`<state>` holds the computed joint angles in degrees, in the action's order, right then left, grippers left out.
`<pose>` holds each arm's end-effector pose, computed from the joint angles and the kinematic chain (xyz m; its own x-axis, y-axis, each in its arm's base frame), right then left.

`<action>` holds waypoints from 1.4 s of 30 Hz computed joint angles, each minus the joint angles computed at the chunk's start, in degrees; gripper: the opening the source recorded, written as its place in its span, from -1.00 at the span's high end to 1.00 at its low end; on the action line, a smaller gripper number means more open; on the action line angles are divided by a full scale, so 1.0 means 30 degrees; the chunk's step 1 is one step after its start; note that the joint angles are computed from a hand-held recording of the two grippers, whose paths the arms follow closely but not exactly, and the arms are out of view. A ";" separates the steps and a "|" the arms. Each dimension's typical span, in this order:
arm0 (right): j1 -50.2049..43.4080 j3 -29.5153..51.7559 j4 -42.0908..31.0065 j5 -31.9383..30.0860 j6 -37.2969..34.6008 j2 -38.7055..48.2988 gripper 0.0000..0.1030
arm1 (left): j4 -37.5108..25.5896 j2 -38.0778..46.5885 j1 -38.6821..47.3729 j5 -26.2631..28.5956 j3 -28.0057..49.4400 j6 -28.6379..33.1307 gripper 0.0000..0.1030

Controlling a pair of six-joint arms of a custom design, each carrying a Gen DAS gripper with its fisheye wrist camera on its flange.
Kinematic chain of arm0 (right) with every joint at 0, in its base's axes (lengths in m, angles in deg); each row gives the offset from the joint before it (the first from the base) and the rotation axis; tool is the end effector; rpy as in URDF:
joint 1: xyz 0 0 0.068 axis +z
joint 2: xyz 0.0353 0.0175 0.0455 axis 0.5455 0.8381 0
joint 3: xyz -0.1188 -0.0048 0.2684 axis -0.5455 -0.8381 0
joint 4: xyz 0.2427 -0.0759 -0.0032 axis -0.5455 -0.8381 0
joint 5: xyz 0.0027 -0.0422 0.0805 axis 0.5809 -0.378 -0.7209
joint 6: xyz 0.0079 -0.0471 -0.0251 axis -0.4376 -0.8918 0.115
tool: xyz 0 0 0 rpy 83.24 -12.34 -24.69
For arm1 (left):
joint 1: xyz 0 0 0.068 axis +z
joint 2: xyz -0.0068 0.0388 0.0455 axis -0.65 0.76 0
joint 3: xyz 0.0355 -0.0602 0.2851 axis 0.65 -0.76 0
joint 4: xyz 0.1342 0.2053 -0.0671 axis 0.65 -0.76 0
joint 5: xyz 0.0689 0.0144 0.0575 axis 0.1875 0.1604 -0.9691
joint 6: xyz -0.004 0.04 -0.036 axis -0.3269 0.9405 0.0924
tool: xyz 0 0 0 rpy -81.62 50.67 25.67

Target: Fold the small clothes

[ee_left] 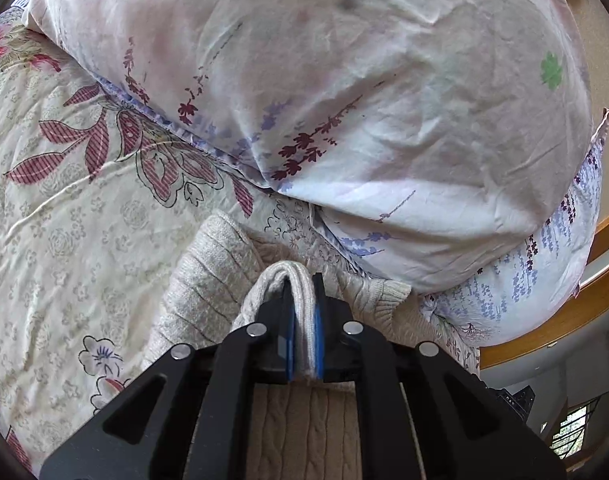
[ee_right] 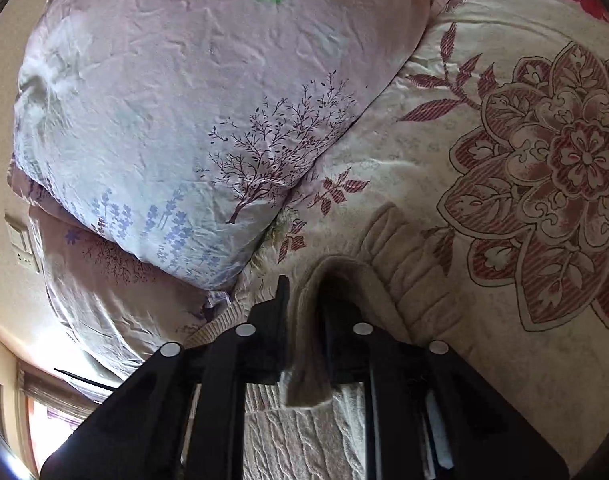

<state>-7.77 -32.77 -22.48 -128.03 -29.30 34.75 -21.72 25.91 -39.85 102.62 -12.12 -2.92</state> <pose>0.2079 -0.1449 0.0912 -0.4473 0.8276 -0.3390 0.3166 0.5010 0.8054 0.3504 -0.0160 0.1037 -0.8118 -0.4046 -0.4212 -0.0011 0.7223 -0.6916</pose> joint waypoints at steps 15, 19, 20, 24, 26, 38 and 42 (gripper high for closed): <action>-0.0945 -0.1378 -0.4124 0.3032 -0.7026 -0.6079 -0.04 | -0.2908 -0.4989 0.2613 0.1056 -0.2546 0.6298 -0.19; -0.0398 -0.1345 -0.4813 0.4815 -0.9001 -0.5060 0.10 | -0.4144 -0.4846 0.1945 0.0314 -0.2593 0.8289 0.01; -0.0071 -0.1283 -0.4680 0.5345 -0.9234 -0.4600 0.29 | -0.4330 -0.4711 0.1736 -0.0033 -0.2551 0.8523 0.03; 0.1251 -0.1486 -0.4482 0.7753 -0.8915 -0.4419 0.43 | -0.4987 -0.3884 0.0663 -0.2409 -0.2106 0.9069 0.16; 0.2112 -0.1965 -0.4698 0.8763 -0.8496 -0.5888 0.22 | -0.4404 -0.3865 0.0295 -0.3169 -0.2410 0.9191 0.16; 1.6498 0.1224 -1.1448 2.0640 -0.4946 -0.6928 -0.97 | -0.4967 -0.5412 0.0752 -0.5428 -0.2443 0.8917 -0.94; 1.8121 0.2117 -1.0928 2.1748 -0.3750 -0.4480 -0.97 | -0.5133 -0.5322 0.0524 -0.5899 -0.2336 0.9584 -0.96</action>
